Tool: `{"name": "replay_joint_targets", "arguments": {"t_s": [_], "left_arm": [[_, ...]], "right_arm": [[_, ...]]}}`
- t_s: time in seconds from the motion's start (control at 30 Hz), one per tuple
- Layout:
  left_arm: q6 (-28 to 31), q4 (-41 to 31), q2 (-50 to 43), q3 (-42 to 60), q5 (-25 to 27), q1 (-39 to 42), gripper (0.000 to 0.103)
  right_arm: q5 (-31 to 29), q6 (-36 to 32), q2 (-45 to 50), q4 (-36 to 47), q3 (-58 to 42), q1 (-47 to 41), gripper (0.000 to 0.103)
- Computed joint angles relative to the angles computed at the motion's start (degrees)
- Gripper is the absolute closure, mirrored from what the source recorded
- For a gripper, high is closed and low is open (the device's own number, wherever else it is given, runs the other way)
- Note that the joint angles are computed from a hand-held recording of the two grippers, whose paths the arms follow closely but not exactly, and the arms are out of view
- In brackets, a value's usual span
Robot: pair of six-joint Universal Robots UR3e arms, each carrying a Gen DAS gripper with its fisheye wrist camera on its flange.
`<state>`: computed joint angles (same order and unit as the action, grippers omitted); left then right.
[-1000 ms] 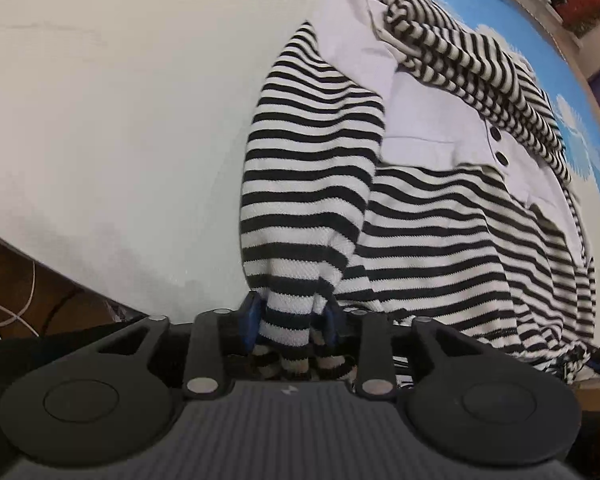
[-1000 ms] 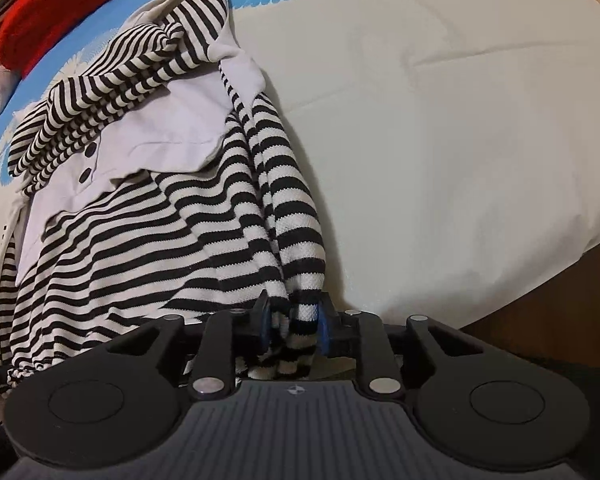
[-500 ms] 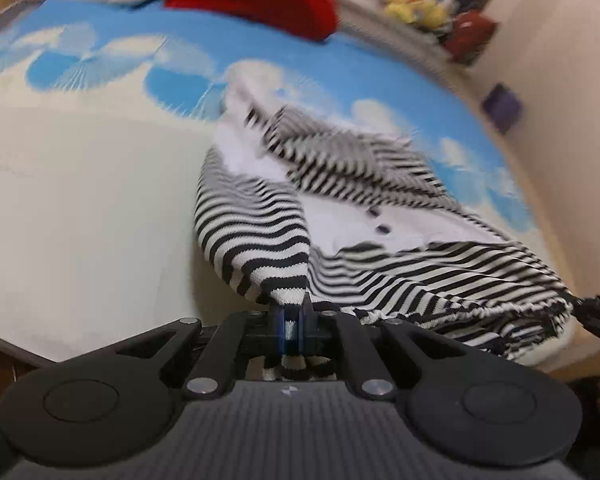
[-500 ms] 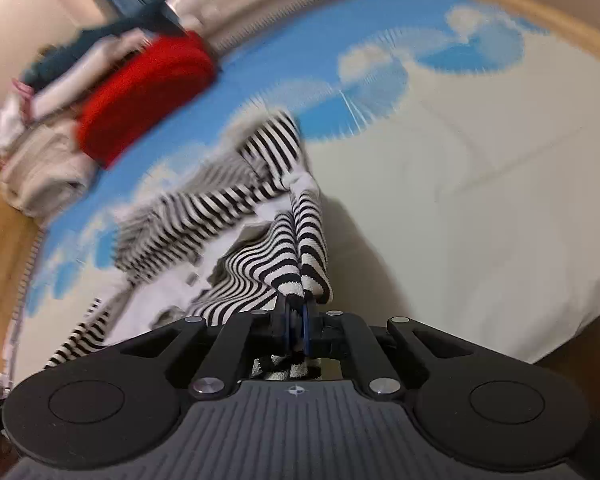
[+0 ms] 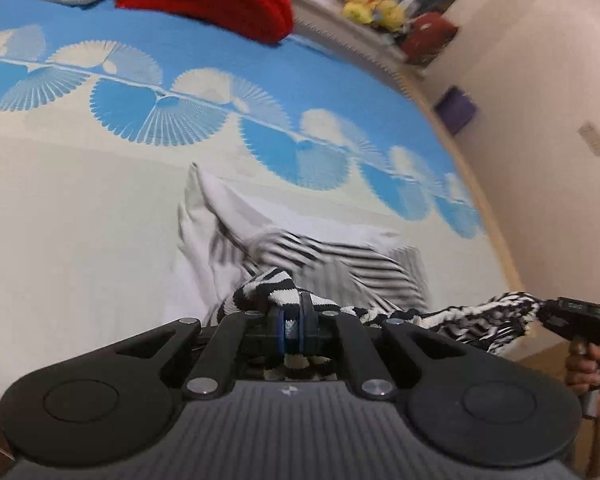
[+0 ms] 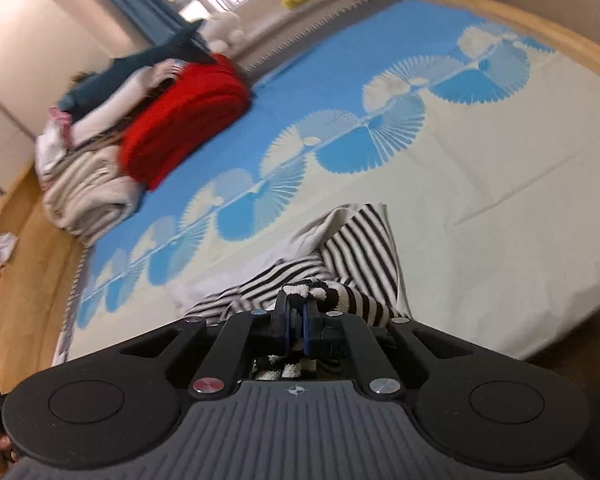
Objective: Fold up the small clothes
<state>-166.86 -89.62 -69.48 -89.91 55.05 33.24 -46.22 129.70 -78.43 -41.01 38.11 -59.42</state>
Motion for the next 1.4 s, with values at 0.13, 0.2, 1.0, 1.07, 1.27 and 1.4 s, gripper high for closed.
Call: {"name": "replay_joint_targets", "arguments": {"t_s": [0.13, 0.2, 1.0, 1.07, 1.27, 1.4], "left_arm": [[-12.24, 20.91, -18.03, 0.51, 7.74, -7.05, 0.069], [-16.31, 26.19, -21.12, -0.71, 9.94, -6.49, 0.069], [-8.23, 46.49, -31.79, -3.68, 22.73, -19.91, 0.030], [-9.16, 47.47, -34.14, -1.44, 23.11, -20.69, 0.037], [-9.60, 51.11, -37.90, 2.90, 22.90, -20.72, 0.100], [-21.19, 63.64, -37.13, -0.38, 18.63, -15.98, 0.100]], "right_arm": [[-3.70, 23.31, 9.90, -32.78, 9.49, 14.20, 0.089], [-9.25, 29.63, 14.80, -42.20, 9.16, 18.18, 0.082], [-17.20, -5.50, 0.74, -92.83, 51.58, 28.22, 0.053], [-17.29, -4.53, 2.50, -95.86, 51.23, 29.48, 0.055], [-16.93, 1.50, 9.15, -96.50, 43.75, 32.20, 0.096], [-12.79, 15.51, 11.65, -107.17, 41.59, 31.73, 0.098]]}}
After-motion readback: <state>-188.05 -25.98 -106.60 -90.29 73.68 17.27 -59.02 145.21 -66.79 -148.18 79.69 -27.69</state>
